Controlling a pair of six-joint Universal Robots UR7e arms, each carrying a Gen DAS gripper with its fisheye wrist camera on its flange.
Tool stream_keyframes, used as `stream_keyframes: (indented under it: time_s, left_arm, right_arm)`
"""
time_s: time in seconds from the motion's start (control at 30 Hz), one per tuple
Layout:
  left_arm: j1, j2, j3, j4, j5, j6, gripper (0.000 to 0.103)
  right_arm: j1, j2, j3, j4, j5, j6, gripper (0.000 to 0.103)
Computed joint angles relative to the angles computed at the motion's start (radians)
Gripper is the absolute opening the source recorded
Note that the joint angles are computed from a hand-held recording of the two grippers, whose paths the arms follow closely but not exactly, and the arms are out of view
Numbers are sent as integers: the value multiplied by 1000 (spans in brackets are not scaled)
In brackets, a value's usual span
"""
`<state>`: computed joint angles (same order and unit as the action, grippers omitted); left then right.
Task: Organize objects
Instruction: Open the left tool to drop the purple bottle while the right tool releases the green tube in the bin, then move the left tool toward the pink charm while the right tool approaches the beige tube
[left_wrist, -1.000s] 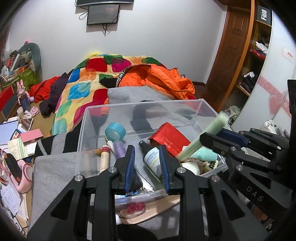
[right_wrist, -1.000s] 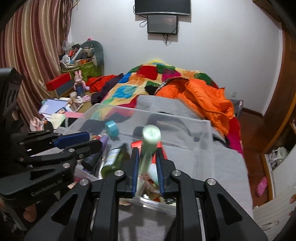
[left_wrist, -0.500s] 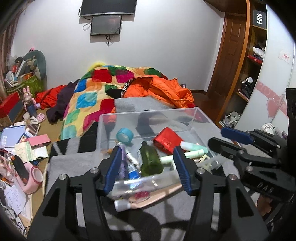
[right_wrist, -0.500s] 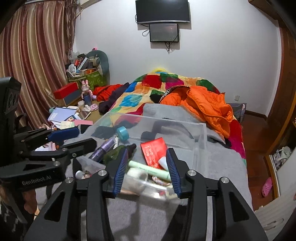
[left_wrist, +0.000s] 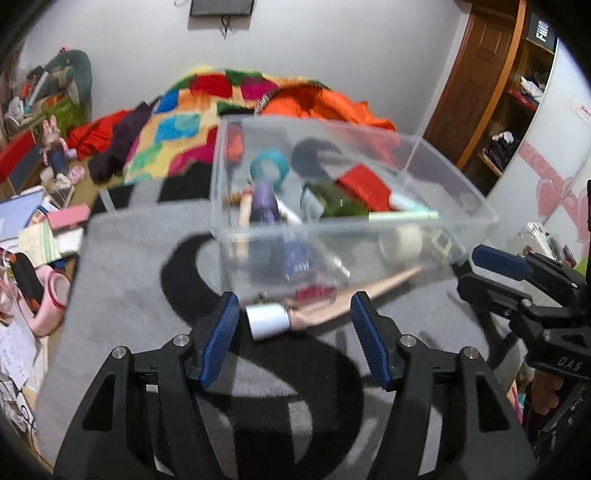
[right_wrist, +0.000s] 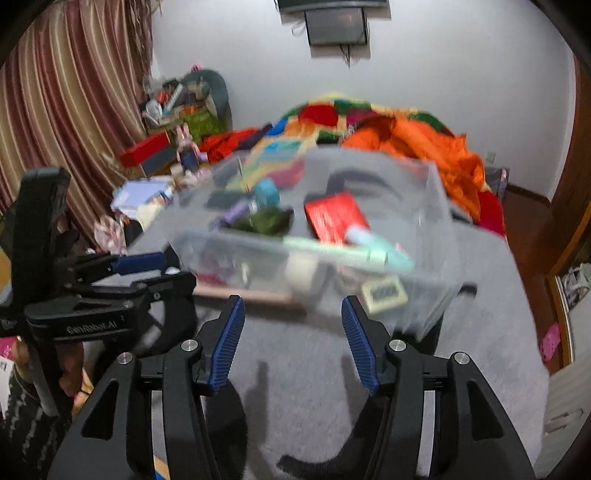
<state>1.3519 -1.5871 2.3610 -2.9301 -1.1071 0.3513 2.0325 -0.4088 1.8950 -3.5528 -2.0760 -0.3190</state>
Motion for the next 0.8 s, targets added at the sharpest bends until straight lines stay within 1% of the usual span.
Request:
stream_keyframes:
  time_s: [0.13,0.17,0.2,0.3,0.37,0.43,0.47,0.57,0.6,0.67,0.73,0.77,0.8]
  left_arm:
    - [23,31,-7,9,-22,-11,62]
    - [23,31,-2,6,-28,-10,60]
    - [21,26,2,7,-41,-3,49]
    - [21,-10,18,64,-118,12,30]
    - [14,-35,34,102,-157,18,24]
    - [-1,-65,56,147,-195,27,24]
    - [-12,-76,68,156,-198,34,24]
    - [-75,-111,111,146,-152,41,24]
    - [-84,-112,112,140,-138,42,24]
    - [-93,-107,109,115,-109,32,25]
    - [-90,-84,89,94,-70,15,25]
    - [-80,-67,70,95,-60,-4,25]
    - [-67,-55,53,103,-65,-13,25]
  right_arm:
    - [-29,0,13,35,8,44,51]
    - [-36,-3,16,38,9,52,51]
    - [-41,-6,19,39,9,59,51]
    - [-50,-15,29,40,10,79,51]
    - [-55,-21,35,38,13,92,51]
    - [-60,-27,43,34,17,103,51]
    - [-62,-29,48,31,18,109,51]
    - [-65,-33,57,22,20,123,52]
    - [-64,-33,57,22,23,124,54]
    - [-58,-32,55,22,26,125,58]
    - [-54,-30,54,20,36,122,60]
    - [-51,-28,54,13,39,117,61]
    - [-48,-25,53,8,37,114,62]
